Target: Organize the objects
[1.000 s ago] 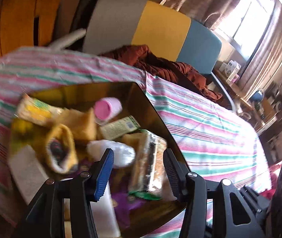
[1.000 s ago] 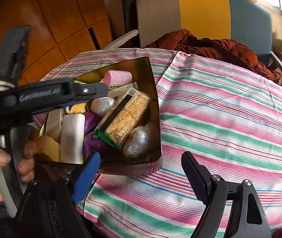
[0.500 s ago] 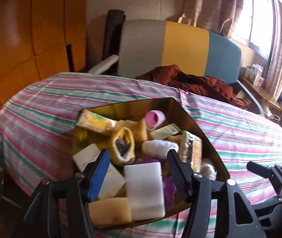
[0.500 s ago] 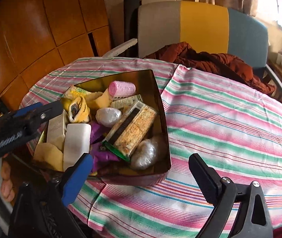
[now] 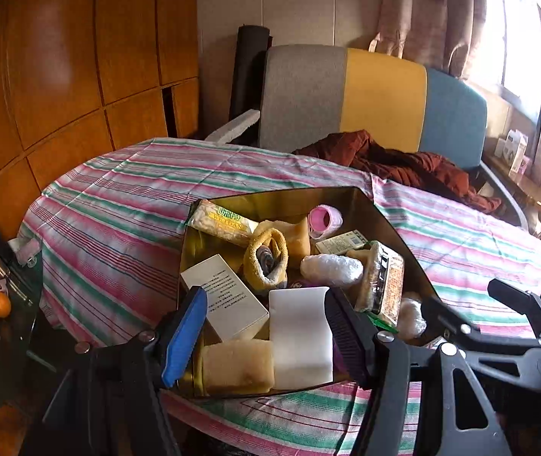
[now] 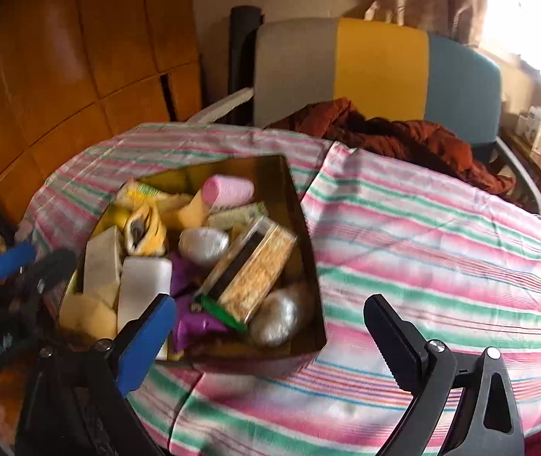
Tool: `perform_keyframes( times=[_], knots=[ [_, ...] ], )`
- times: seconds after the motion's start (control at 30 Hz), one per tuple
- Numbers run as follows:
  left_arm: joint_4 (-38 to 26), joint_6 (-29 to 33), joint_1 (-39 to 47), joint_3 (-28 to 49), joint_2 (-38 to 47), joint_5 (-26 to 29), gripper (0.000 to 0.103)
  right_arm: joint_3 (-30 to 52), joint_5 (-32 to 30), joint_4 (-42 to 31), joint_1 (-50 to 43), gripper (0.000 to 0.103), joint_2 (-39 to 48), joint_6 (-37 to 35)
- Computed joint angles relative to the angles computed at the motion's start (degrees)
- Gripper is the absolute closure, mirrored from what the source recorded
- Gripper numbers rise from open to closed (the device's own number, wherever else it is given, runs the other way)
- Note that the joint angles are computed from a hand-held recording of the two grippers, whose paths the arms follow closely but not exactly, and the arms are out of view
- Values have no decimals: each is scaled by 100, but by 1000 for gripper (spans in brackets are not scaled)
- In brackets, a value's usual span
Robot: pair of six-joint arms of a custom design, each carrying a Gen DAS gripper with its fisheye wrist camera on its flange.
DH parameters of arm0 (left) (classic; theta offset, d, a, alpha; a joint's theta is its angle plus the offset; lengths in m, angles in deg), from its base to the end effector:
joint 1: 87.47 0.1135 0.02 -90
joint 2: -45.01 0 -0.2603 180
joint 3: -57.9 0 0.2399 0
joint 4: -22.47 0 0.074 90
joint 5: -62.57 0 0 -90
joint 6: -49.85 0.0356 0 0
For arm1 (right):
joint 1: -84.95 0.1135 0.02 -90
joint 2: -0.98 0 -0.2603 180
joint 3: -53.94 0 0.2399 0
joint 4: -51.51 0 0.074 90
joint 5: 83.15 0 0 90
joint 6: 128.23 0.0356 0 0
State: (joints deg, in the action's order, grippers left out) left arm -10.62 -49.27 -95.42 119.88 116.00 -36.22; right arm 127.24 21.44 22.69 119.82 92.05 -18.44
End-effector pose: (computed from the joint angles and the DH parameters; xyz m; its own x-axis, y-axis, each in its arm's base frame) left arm 0.2515 -0.0296 0.2488 -0.6595 -0.0661 -0.7488 -0.0812 0.9966 -0.0165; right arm 0.2741 0.1801 0.2218 -0.7001 -0.0885 -0.7086 -0.1852 0.9808 0.0605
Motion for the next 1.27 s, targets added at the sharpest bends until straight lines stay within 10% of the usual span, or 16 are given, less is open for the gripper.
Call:
perform_keyframes(
  times=[1.27],
  knots=[
    [516, 0, 267, -466, -251, 152, 40, 62, 162, 96, 414, 0, 370, 253]
  ],
)
